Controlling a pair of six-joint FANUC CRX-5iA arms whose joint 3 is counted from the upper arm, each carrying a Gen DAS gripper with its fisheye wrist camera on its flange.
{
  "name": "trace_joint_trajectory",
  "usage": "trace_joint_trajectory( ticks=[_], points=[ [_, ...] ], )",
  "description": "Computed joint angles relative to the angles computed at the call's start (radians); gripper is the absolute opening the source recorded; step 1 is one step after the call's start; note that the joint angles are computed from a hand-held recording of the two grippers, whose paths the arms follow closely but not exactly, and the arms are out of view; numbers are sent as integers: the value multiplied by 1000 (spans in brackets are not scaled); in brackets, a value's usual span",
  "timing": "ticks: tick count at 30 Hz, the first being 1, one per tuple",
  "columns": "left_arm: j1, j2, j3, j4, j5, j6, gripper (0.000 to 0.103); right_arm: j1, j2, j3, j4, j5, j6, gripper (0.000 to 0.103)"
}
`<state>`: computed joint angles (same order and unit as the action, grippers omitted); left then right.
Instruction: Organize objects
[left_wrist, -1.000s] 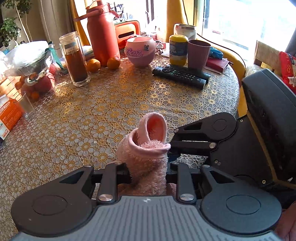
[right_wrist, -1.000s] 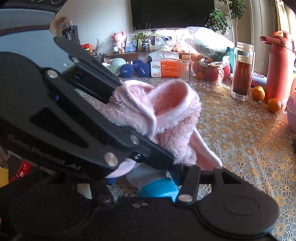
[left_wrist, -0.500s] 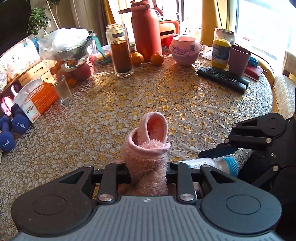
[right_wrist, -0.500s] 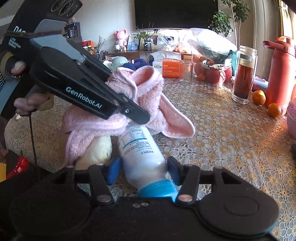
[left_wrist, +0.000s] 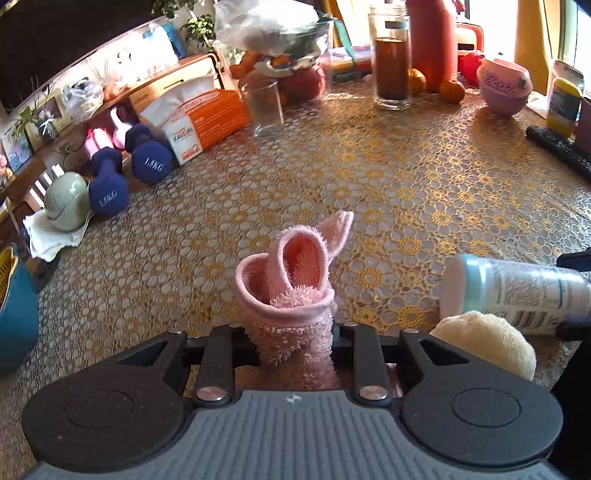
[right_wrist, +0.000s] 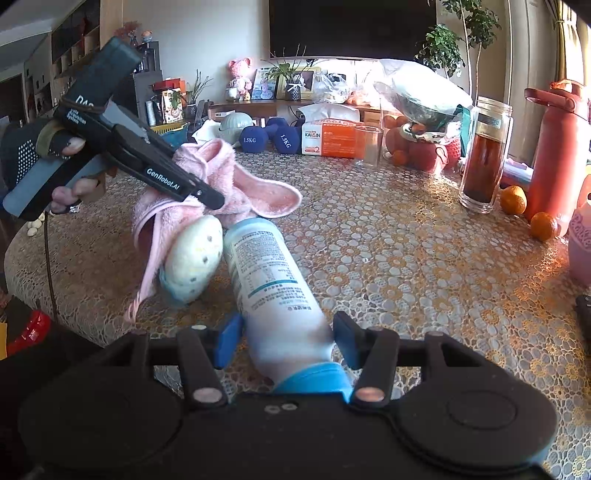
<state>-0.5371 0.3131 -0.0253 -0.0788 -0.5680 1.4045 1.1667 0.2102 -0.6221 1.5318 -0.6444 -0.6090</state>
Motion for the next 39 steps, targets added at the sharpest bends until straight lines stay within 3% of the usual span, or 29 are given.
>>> trace_joint_trajectory(
  ticks=[3,9,11,14,22,28,30,32,35,39],
  points=[
    [3,-2,-28,-1,22,4,26,0,0,3,-10,-6,2,55],
    [-33,-5,-16,-104,28,124,33,6,2,11,-27,-20,8,55],
    [-32,-14,-29,-103,43,147,48,7,0,11,-26,-24,0,56],
    [-43,-34,-47,-142,63,207,64,8,-5,9,-23,-28,-12,56],
    [-63,-118,-124,-211,118,348,81,17,-30,-9,15,-44,-80,58],
    [-79,-201,-206,-241,172,456,85,31,-46,-20,53,-62,-149,59],
    [-84,-234,-242,-237,197,483,92,43,-49,-22,68,-85,-183,59],
    [-101,-273,-270,-286,209,579,102,58,-50,-22,75,-109,-213,60],
    [-136,-321,-295,-367,202,712,102,92,-43,-12,57,-159,-230,60],
    [-168,-373,-335,-387,196,793,102,149,-24,9,15,-234,-240,61]
  ],
)
